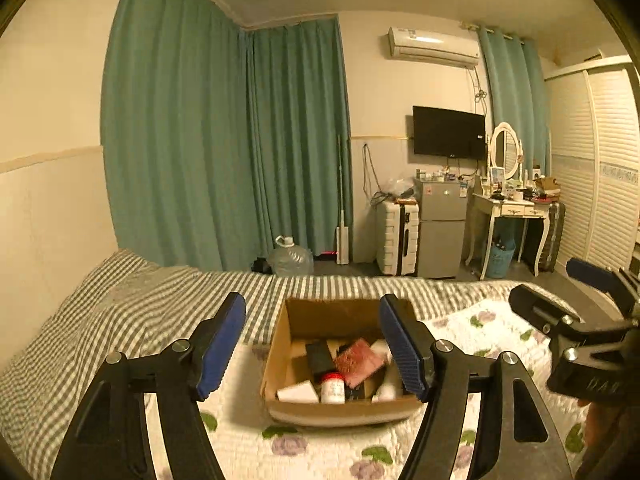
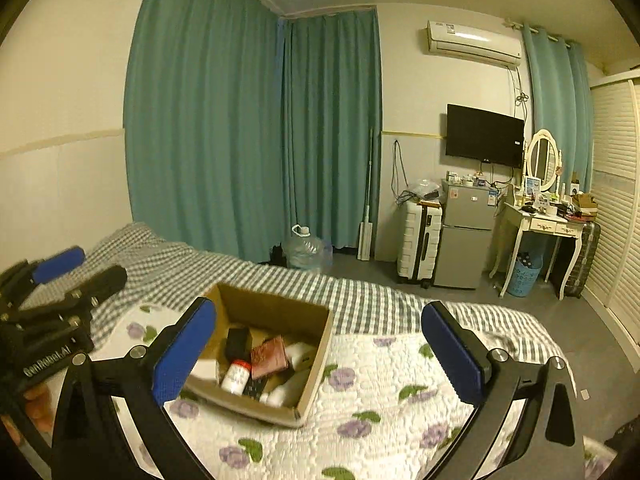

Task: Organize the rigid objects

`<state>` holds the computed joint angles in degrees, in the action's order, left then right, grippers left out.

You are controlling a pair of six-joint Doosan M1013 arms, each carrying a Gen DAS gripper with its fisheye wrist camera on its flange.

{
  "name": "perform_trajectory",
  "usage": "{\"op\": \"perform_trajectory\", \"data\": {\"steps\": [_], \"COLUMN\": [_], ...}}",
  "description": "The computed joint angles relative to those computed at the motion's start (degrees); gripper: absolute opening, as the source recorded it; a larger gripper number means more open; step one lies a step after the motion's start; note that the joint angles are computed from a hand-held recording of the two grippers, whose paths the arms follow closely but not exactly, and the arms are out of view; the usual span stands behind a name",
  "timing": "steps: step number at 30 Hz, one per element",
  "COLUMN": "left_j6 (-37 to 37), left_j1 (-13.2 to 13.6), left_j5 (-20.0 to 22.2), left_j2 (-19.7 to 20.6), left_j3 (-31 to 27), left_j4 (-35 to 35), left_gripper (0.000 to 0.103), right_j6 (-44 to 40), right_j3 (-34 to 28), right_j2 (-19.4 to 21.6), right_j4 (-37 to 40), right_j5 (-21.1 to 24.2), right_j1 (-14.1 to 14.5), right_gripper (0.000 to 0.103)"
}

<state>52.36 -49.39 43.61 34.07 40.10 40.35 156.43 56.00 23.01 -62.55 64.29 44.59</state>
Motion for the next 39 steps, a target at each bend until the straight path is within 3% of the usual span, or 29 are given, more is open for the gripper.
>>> {"op": "perform_trajectory", "data": {"steps": [4,9,39], "left_j6": [-4.4,-3.5,-1.2], "left_j1": [-0.2,0.1,1.2], "left_j5": [-2.0,-1.0,-1.6], "left_j2": [-2.2,-2.1,-2.1], "left_j3": [7.2,9.6,10.6], "left_j4": [1.8,0.7,-3.8], "left_gripper": [0.072,0.072,0.072], "right_j6": [7.2,6.6,8.5], "right_j3": [4.8,6.2,6.5], "right_j2": [-0.6,0.5,1.3], "right_j4": [-2.3,-0.6,-0.7], "right_j5": [0.3,1.1,2.4], "right_j1": [1.3,1.6,1.1], "right_gripper": [0.103,0.103,0.103]}}
